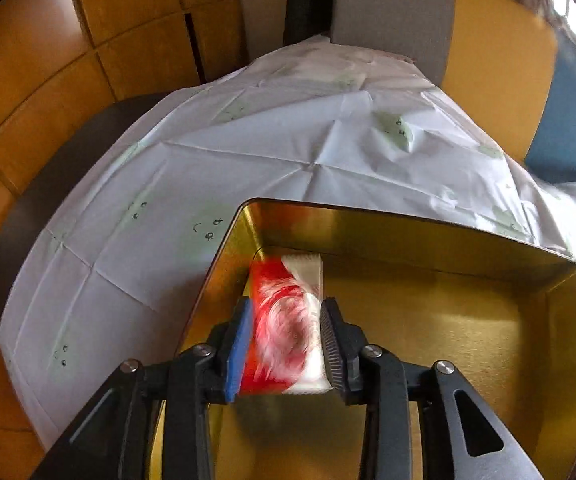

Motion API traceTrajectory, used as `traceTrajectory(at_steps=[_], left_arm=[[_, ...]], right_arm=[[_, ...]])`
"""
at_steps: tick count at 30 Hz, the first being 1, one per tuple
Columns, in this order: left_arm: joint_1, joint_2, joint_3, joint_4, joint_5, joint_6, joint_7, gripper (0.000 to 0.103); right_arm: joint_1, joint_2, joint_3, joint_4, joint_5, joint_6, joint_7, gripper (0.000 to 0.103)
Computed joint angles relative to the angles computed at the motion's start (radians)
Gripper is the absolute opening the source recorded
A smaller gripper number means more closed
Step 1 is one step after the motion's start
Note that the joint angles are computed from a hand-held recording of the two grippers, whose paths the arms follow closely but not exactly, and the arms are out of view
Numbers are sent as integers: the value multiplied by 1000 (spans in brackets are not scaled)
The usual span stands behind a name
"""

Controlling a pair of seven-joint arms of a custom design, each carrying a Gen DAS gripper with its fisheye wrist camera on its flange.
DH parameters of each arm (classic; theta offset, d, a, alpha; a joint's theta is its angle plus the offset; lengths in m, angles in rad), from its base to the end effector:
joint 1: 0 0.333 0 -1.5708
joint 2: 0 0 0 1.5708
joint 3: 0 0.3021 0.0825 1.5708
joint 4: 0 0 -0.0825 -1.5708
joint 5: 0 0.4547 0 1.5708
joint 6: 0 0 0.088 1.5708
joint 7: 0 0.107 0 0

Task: Organize snacks
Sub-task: 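Carry the red-and-white packet into the gold tray and open the left tool, then carry the clear nut bag into the gold tray and open the right tool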

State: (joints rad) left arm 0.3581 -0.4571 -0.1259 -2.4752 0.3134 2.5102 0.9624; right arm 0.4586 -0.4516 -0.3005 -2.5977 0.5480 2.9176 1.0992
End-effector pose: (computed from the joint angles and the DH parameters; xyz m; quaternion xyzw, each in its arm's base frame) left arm 0.5017 0.1155 0.4632 -0.8565 0.4349 -0.1114 0.2546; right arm 0.5029 0.0495 0.4258 -0.6848 0.6097 -0.1451 0.3719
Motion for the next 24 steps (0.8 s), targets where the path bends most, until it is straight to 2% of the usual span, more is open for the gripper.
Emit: traceTrajectory(at_steps=[3, 8, 11, 18, 20, 22, 24], left_arm=[[-16, -40, 30, -36, -60, 22, 19, 36], [-17, -150, 22, -115, -115, 42, 34, 38], [-13, -231, 1, -166, -140, 46, 29, 45], [-20, -410, -55, -276, -168, 29, 16, 46], [-33, -463, -62, -311, -181, 29, 11, 49], [-41, -509, -69, -341, -195, 26, 1, 58], [-50, -570, -83, -381, -209, 26, -22, 60]], right_arm=[[-4, 0, 3, -1, -4, 2, 1, 63], [-15, -8, 20, -15, -29, 25, 20, 62], [-17, -13, 23, -22, -53, 38, 38, 61], [-22, -30, 18, -36, -116, 56, 102, 58], [-35, -35, 29, -38, -142, 53, 128, 57], [-47, -43, 41, -42, -171, 46, 151, 56], [-47, -56, 43, -48, -192, 38, 161, 56]])
